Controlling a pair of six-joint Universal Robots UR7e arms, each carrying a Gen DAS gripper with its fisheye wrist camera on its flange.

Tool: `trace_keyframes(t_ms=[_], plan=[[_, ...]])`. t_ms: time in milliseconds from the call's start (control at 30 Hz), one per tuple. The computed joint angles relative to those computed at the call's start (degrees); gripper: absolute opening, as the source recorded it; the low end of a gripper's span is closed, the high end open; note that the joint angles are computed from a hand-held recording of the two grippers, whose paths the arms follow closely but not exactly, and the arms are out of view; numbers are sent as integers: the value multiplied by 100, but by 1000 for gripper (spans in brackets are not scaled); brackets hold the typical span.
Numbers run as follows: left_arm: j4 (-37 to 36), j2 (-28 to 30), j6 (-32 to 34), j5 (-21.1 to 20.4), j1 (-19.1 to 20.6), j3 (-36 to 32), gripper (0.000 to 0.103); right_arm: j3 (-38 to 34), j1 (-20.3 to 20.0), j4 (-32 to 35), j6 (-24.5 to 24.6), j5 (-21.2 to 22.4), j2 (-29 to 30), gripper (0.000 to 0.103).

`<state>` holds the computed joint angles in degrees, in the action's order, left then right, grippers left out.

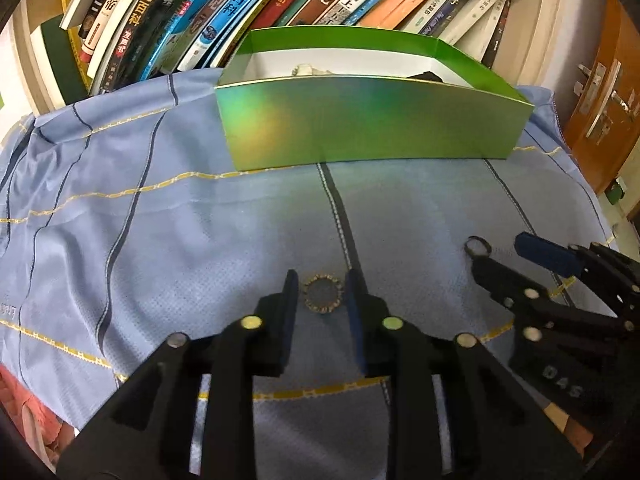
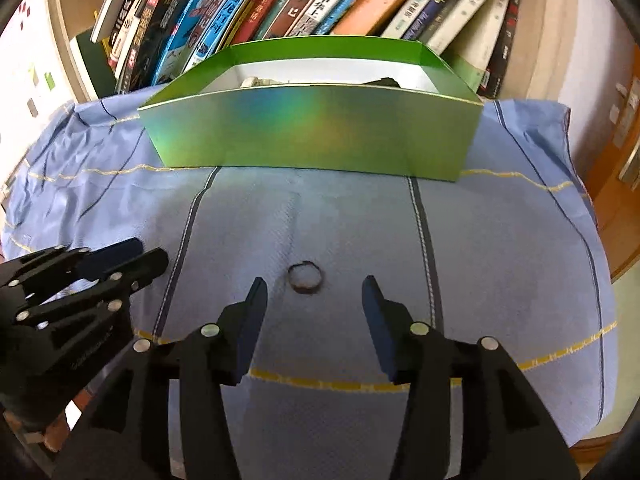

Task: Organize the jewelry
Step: 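Close the left tool on the gold beaded ring while the right tool grasps the black ring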

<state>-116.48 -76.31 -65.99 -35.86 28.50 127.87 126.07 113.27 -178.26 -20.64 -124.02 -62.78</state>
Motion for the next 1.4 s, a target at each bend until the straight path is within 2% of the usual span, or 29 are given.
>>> trace_keyframes(t_ms=[67, 133, 200, 233, 300, 400, 500, 700, 900, 1133, 1167, 1267, 1400], plan=[[28, -32, -41, -19, -23, 20, 42, -49, 9, 26, -10, -57, 68, 49], [38, -44, -54, -31, -39, 36, 44, -71, 17, -78, -11, -125, 148, 46], [29, -35, -43, -45, -46, 40, 44, -71, 24, -144, -29, -139, 169, 35], [19, -23, -28, -50, -44, 40, 44, -76, 27, -141, -11, -147, 170, 23], [-2, 10, 9, -75, -20, 29, 42, -85, -1, -85, 25, -126, 130, 19], [41, 53, -18, -33, -14, 20, 30, -48, -32, -112, 36, -186, 66, 19], [-5, 82, 54, -12, -29, 29, 22, 7, -65, -140, 55, -272, -9, 19], [-211, 170, 247, -81, -61, 23, 21, 127, -168, -218, 135, -355, -218, 19], [-444, 304, 476, -129, -95, -12, 21, 200, -205, -303, 104, -242, -382, 19], [-382, 315, 405, -145, -76, -44, 21, 190, -235, -126, 107, -175, -354, 19], [-366, 291, 373, -149, -74, -39, 23, 197, -248, -56, 113, -138, -374, 19], [-278, 132, 264, -161, -102, 20, 41, 262, -286, 39, 108, 25, -477, 24], [5, -5, 70, -164, -139, 50, 44, 332, -301, 15, 133, -6, -544, 34]])
